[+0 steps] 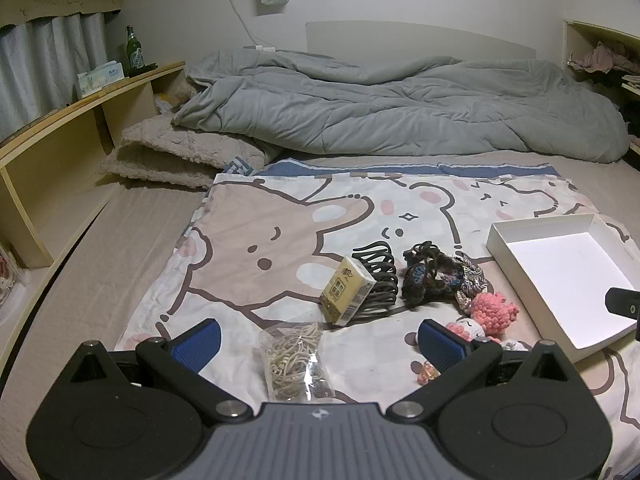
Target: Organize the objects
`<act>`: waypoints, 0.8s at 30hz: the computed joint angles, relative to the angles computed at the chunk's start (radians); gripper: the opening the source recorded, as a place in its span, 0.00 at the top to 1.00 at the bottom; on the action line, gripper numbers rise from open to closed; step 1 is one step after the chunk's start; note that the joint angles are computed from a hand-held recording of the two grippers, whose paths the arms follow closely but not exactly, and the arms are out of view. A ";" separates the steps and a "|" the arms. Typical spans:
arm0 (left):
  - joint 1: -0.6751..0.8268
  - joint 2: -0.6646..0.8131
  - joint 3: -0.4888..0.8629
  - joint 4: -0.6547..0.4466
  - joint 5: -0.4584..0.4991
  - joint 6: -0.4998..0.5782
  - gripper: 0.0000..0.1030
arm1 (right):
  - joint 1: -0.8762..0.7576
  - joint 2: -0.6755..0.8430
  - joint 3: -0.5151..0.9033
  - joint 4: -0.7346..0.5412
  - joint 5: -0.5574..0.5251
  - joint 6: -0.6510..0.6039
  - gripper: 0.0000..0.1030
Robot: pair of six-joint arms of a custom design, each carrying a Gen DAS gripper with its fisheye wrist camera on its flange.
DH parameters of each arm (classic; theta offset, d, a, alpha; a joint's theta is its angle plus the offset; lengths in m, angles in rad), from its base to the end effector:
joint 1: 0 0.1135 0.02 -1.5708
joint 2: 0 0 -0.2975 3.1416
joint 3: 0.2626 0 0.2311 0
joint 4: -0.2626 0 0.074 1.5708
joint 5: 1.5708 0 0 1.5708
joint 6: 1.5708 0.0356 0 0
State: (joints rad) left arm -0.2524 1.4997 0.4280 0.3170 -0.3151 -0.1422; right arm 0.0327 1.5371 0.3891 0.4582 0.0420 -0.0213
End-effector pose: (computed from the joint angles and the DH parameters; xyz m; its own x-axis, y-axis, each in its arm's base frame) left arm 0.2322 -0.0485 0.1691 -0.6593 0.0309 -0.7512 -0.0754 0.9914 0.1069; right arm 0.2407 0.0064 0.1622 -0.6359 -0.0421 -0.7706 -0.0138 0.9990 -0.0431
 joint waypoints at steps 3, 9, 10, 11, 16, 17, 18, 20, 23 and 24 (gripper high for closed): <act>0.002 0.000 -0.001 0.003 0.003 0.001 0.00 | 0.001 0.000 -0.001 0.002 0.001 0.001 0.00; -0.002 0.007 -0.002 0.006 0.003 -0.008 0.00 | 0.007 0.000 0.000 -0.001 0.006 0.003 0.00; -0.004 0.010 -0.003 0.008 0.003 -0.012 0.00 | 0.010 0.000 0.000 -0.001 0.007 0.004 0.00; -0.005 0.013 -0.003 0.010 0.003 -0.016 0.00 | 0.012 0.000 -0.001 0.001 0.010 0.005 0.00; -0.006 0.016 -0.002 0.012 0.006 -0.020 0.00 | 0.012 0.002 -0.002 0.003 0.009 0.005 0.00; -0.003 0.013 0.000 0.007 0.008 -0.018 0.00 | 0.012 0.002 -0.002 0.003 0.009 0.005 0.00; -0.003 0.014 0.003 0.005 0.009 -0.018 0.00 | 0.016 0.006 -0.004 0.010 0.012 0.006 0.00; -0.003 0.014 0.003 0.004 0.009 -0.019 0.00 | 0.029 0.007 -0.007 0.014 0.022 0.010 0.00; -0.002 0.014 0.003 0.004 0.010 -0.019 0.00 | 0.029 0.007 -0.008 0.015 0.022 0.010 0.00; -0.002 0.014 0.004 0.003 0.010 -0.018 0.00 | 0.028 0.007 -0.007 0.014 0.021 0.010 0.00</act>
